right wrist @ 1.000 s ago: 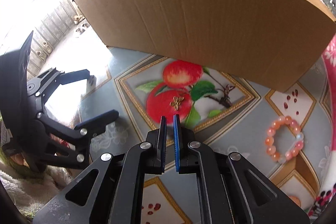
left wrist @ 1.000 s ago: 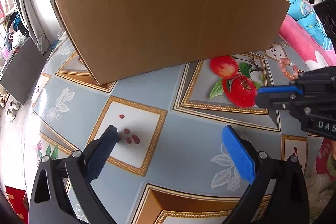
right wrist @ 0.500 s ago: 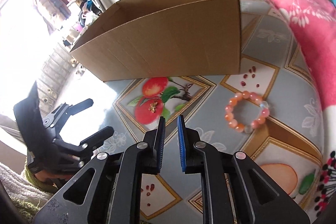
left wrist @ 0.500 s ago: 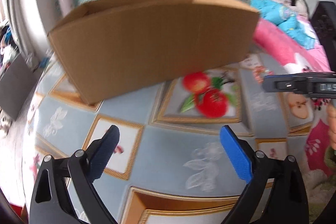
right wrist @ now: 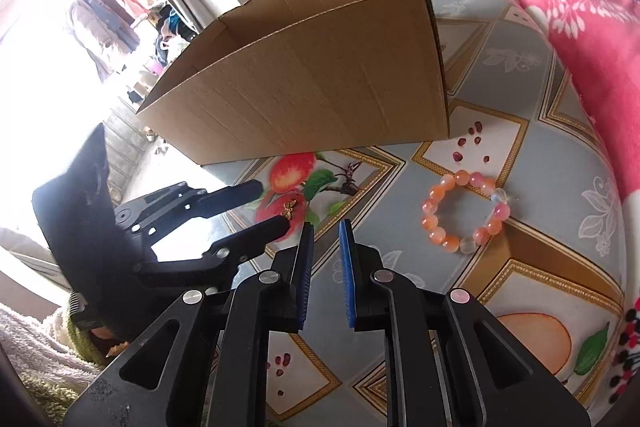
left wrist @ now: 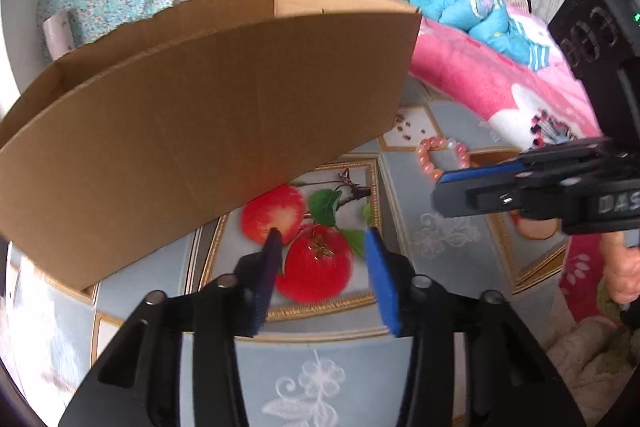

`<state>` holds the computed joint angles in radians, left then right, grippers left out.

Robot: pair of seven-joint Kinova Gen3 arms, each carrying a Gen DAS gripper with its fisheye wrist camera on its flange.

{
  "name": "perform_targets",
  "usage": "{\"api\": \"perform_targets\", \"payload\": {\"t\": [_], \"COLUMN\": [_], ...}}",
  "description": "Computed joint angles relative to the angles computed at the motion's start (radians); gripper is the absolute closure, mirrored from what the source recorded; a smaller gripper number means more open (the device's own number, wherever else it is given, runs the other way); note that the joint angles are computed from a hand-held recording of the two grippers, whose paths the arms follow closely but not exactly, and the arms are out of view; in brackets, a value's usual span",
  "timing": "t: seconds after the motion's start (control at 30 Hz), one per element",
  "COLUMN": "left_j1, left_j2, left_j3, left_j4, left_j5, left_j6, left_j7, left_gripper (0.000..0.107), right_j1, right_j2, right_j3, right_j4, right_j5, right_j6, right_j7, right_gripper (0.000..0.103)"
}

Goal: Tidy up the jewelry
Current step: 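Reach the right tool toward the orange bead bracelet, then close the right tool on the orange bead bracelet and lift it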

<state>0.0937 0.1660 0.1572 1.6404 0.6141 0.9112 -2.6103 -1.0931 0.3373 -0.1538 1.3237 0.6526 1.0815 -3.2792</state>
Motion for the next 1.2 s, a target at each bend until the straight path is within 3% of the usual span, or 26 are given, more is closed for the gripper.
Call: {"api": "perform_targets", "payload": {"t": [0.07, 0.47, 0.8, 1.2], "left_j1": [0.013, -0.019, -0.022, -0.005], "left_j2": [0.021, 0.083, 0.124, 0.077], "left_j3": [0.004, 0.027, 0.037, 0.026], "left_j4": [-0.019, -0.107, -0.17, -0.103], "left_j5": [-0.03, -0.049, -0.056, -0.046], "left_j6": [0.007, 0.121, 0.204, 0.146], "left_j7": [0.01, -0.177, -0.26, -0.23], "left_gripper": [0.077, 0.079, 0.089, 0.095], "right_j1": [0.0, 0.017, 0.005, -0.022], "right_j2": [-0.002, 0.003, -0.003, -0.001], "right_j3": [0.0, 0.006, 0.01, 0.001], "right_j4": [0.003, 0.004, -0.001, -0.038], "right_j5": [-0.001, -0.012, 0.009, 0.047], "right_j6": [-0.001, -0.026, 0.032, 0.139], "right_j7": [-0.005, 0.001, -0.034, -0.055], "right_gripper": [0.088, 0.088, 0.088, 0.088]}}
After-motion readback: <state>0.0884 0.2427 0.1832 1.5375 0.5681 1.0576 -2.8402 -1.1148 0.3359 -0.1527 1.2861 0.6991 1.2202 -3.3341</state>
